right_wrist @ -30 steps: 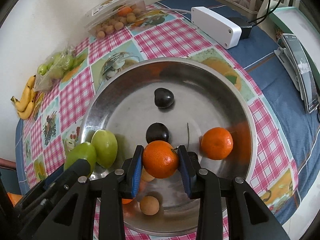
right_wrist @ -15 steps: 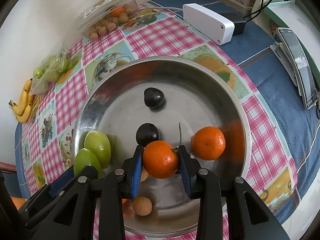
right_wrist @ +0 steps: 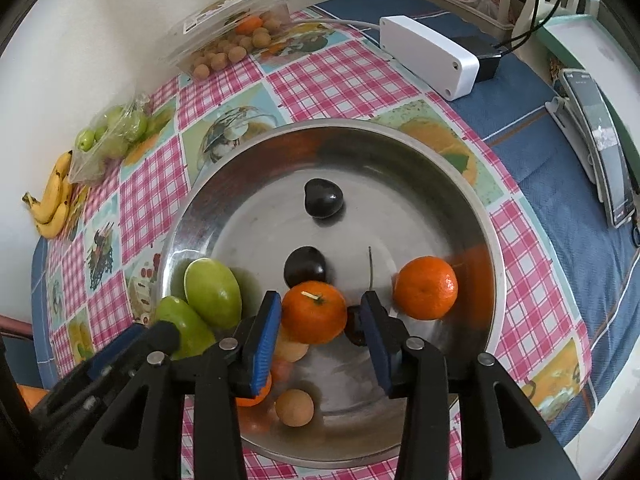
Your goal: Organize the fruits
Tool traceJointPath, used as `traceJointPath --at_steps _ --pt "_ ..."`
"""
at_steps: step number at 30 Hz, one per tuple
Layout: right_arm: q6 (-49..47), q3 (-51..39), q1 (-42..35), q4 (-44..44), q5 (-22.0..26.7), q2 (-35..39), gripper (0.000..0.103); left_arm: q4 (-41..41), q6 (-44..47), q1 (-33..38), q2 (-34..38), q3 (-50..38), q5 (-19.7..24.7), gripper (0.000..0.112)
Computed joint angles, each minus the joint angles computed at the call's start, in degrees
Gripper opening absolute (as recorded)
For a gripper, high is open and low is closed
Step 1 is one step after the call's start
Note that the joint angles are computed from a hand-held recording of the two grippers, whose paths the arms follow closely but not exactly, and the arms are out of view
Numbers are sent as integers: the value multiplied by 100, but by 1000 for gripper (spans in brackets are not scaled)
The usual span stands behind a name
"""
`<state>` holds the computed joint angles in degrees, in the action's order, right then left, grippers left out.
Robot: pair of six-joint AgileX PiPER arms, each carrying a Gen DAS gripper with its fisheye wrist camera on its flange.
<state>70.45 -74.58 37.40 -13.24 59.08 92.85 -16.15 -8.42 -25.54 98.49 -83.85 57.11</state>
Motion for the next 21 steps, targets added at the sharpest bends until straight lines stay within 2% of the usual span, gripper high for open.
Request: traceJointPath --at_steps 2,4,6,8,10,11,12,15,17,21 --pt "-31 -34 14 -23 51 -3 44 300 -251 20 -36 8 3 65" --pt "-84 -89 36 -34 107 25 53 555 -439 60 -42 18 21 74" --pt "-130 -140 82 -38 135 61 64 807 -628 101 -40 28 70 77" --pt "-219 -216 110 -44 181 122 68 1091 -824 114 -66 62 92 84" --pt "-282 -300 157 -67 236 205 72 1398 -1040 128 -111 145 35 99" --pt "-286 -305 178 -72 243 215 81 1464 -1083 144 -135 183 11 102" --pt "-294 -319 203 -76 239 238 86 1528 -1111 188 -171 241 -17 103" --pt "-381 -343 247 -52 252 284 88 1804 -1301 184 -268 386 -102 103" --pt "-402 -355 296 -71 285 312 97 1936 -1359 196 -326 476 -154 103" --pt "-356 -414 465 -213 454 342 99 1975 -1385 293 -576 747 -234 103"
